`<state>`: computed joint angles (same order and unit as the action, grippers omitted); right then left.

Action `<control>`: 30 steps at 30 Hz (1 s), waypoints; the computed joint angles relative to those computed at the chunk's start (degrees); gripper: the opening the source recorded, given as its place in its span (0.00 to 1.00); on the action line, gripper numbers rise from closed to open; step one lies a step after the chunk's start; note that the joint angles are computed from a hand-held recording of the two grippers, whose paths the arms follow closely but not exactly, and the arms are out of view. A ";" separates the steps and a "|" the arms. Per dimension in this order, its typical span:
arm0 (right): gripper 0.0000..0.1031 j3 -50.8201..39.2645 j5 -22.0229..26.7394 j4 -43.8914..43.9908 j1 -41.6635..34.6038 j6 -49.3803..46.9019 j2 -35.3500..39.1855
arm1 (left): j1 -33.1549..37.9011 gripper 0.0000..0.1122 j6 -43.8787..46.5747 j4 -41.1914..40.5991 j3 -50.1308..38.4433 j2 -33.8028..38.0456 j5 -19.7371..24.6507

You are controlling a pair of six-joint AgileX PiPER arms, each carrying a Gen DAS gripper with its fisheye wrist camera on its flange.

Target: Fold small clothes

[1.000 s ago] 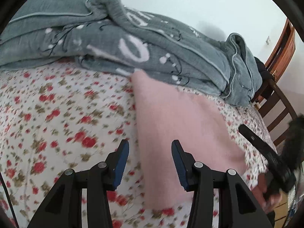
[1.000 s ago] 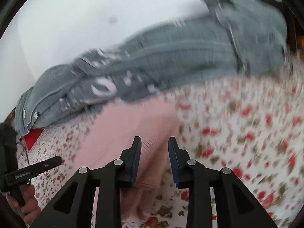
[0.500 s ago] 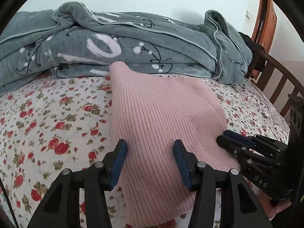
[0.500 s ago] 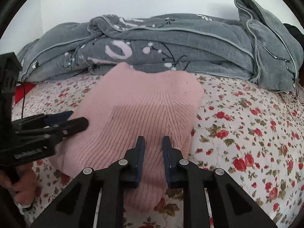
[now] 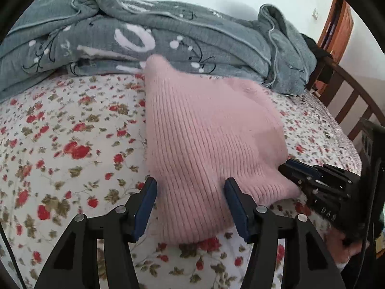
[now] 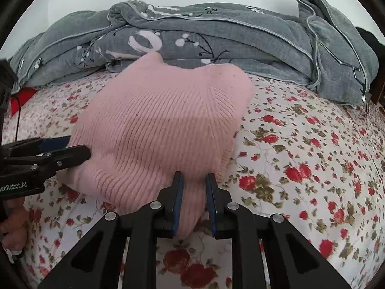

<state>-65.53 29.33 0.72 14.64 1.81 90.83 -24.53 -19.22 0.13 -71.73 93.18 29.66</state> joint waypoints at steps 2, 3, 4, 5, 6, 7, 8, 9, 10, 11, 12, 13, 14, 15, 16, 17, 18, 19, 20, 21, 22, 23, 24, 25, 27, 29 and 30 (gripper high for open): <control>0.20 -0.62 1.77 8.21 -3.17 -7.44 -1.56 | 0.14 0.51 0.82 1.63 0.64 -1.97 0.16; 0.23 -1.55 2.91 11.38 -4.62 -10.07 -1.91 | 0.33 0.50 0.80 2.74 0.29 -2.40 0.60; 0.30 -2.77 3.82 13.52 -5.84 -11.60 -1.91 | 0.63 0.51 1.03 2.86 -0.41 -2.31 1.12; 0.39 -4.52 4.58 15.40 -6.94 -12.47 -1.43 | 1.52 0.51 2.09 1.75 -1.82 -1.72 1.93; 0.44 -6.43 5.28 16.72 -7.70 -12.88 -0.45 | 2.88 0.51 4.09 -0.96 -3.82 -0.54 3.02; 0.53 -8.95 6.40 17.91 -8.35 -13.13 1.19 | 3.93 0.51 5.73 -3.42 -5.28 0.45 3.81; 0.56 -12.26 8.03 18.73 -8.83 -12.67 3.62 | 5.97 0.51 8.56 -8.18 -8.20 2.55 5.63; 0.56 -15.17 9.63 19.52 -9.17 -12.38 5.92 | 6.91 0.51 9.93 -10.66 -9.94 3.91 6.70; 0.56 -18.23 11.42 20.15 -9.51 -11.81 8.46 | 8.33 0.50 11.95 -14.04 -12.23 5.67 8.13; 0.56 -21.51 13.14 20.68 -9.76 -10.99 11.28 | 9.83 0.50 13.70 -17.16 -15.17 7.96 9.63; 0.56 -23.87 14.21 21.14 -9.90 -10.32 13.51 | 10.34 0.49 14.14 -18.22 -16.58 9.18 10.18; 0.56 -26.48 15.41 20.89 -9.81 -8.83 16.14 | 11.43 0.49 15.05 -20.11 -19.81 11.77 11.89; 0.57 -28.04 16.30 20.69 -9.75 -8.11 17.76 | 12.10 0.49 15.61 -21.53 -22.01 13.73 13.36; 0.57 -29.27 17.04 20.81 -9.82 -7.63 19.36 | 12.91 0.49 16.74 -24.00 -24.18 15.79 14.93; 0.63 -29.30 16.83 21.87 -10.20 -8.03 20.24 | 13.95 0.50 18.71 -27.84 -25.69 17.74 16.14; 0.71 -28.37 15.62 23.23 -10.61 -8.88 20.60 | 15.13 0.52 20.66 -31.87 -27.07 19.75 17.39; 0.73 -27.75 14.94 24.38 -11.09 -9.87 21.00 | 15.88 0.53 22.33 -34.88 -27.66 21.04 17.95; 0.74 -27.94 15.53 26.67 -11.79 -11.54 21.96 | 16.64 0.53 24.30 -38.26 -28.26 22.55 18.41; 0.74 -28.22 16.13 28.15 -12.27 -12.41 22.53 | 16.74 0.54 25.06 -39.52 -28.11 23.09 18.11; 0.74 -29.49 17.44 29.10 -12.67 -12.53 23.52 | 16.67 0.54 25.87 -40.68 -27.66 23.42 17.45; 0.74 -30.74 18.32 29.21 -12.69 -12.44 24.32 | 16.62 0.54 26.33 -41.61 -27.54 23.93 16.91; 0.75 -31.61 18.76 29.26 -12.53 -12.69 24.98 | 16.36 0.53 26.15 -41.94 -27.13 24.10 16.02; 0.75 -31.72 18.60 29.71 -12.45 -13.18 25.29 | 16.25 0.52 25.81 -41.93 -27.05 24.12 15.60; 0.75 -31.40 18.39 30.65 -12.55 -13.86 25.33 | 15.92 0.46 25.21 -41.28 -26.78 23.65 15.15; 0.59 -31.35 20.90 37.28 -13.91 -19.60 25.72 | 15.37 0.38 23.12 -38.57 -26.98 22.54 15.04; 0.38 -31.01 23.67 43.13 -15.56 -21.26 25.64 | 13.81 0.35 18.90 -33.85 -26.89 20.81 14.41; 0.36 -30.87 23.62 43.06 -15.53 -20.88 25.27 | 13.97 0.34 18.28 -33.06 -27.42 20.39 14.97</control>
<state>-96.40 52.96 43.78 -0.89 -19.07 116.10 -10.56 -0.93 -32.93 -99.15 113.57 44.63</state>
